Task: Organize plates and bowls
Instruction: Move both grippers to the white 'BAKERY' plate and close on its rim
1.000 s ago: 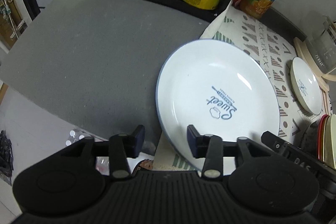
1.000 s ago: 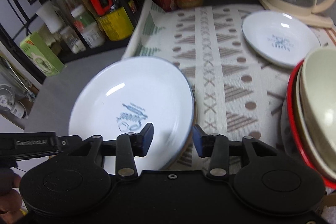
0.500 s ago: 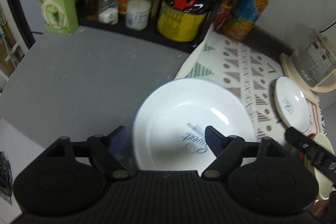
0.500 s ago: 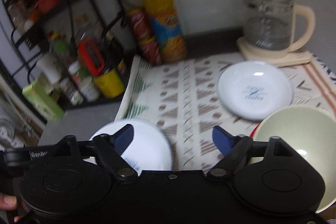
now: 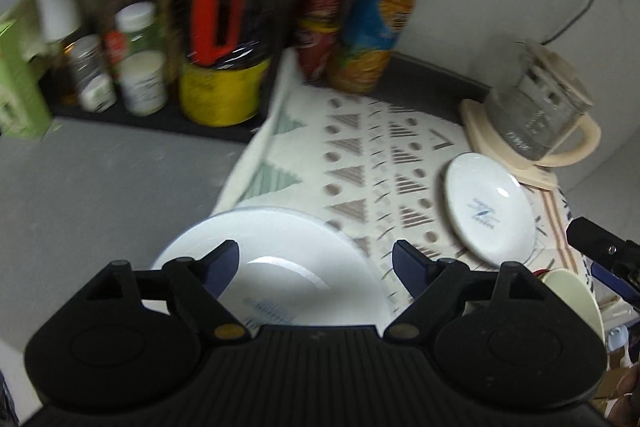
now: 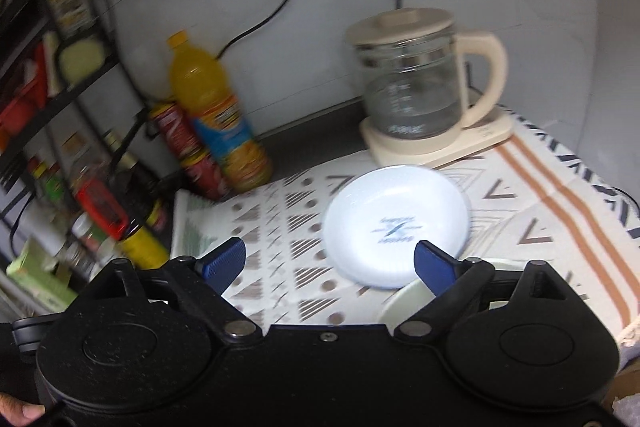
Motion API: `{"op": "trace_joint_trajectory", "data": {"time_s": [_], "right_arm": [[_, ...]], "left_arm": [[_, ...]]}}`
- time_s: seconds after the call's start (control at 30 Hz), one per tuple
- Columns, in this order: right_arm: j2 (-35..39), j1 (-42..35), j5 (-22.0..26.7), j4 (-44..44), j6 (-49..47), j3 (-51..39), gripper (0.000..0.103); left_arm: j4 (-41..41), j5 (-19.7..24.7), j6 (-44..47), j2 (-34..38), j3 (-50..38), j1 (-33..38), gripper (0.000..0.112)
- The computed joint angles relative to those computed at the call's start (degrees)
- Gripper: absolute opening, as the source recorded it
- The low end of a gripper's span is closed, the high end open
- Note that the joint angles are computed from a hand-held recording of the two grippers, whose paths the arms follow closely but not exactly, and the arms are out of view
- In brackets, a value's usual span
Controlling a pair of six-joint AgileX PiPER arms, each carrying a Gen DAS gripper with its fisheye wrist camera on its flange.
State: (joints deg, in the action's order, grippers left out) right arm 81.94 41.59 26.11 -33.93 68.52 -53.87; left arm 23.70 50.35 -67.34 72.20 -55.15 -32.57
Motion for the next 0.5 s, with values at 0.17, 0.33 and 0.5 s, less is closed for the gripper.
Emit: {"op": "trace_joint_trajectory", "data": {"time_s": [0.17, 0.33, 0.5], "right_arm": [[0.43, -3.93, 0.09, -0.17, -0.20, -0.36, 0.091], [2.07, -7.40, 0.01, 0.15, 0.00, -1.13, 0.091], [4.28, -9.98, 0.60, 1.01, 0.25, -2.70, 0.091]], "left_arm": [[-2.07, -3.54, 5.30, 6.20, -5.08, 1.46, 0.082], [-6.02, -7.05, 11.57, 11.82, -9.55, 3.46, 0.082], [-10.60, -8.94, 18.64, 17.94, -14.80, 5.14, 0.082]]}}
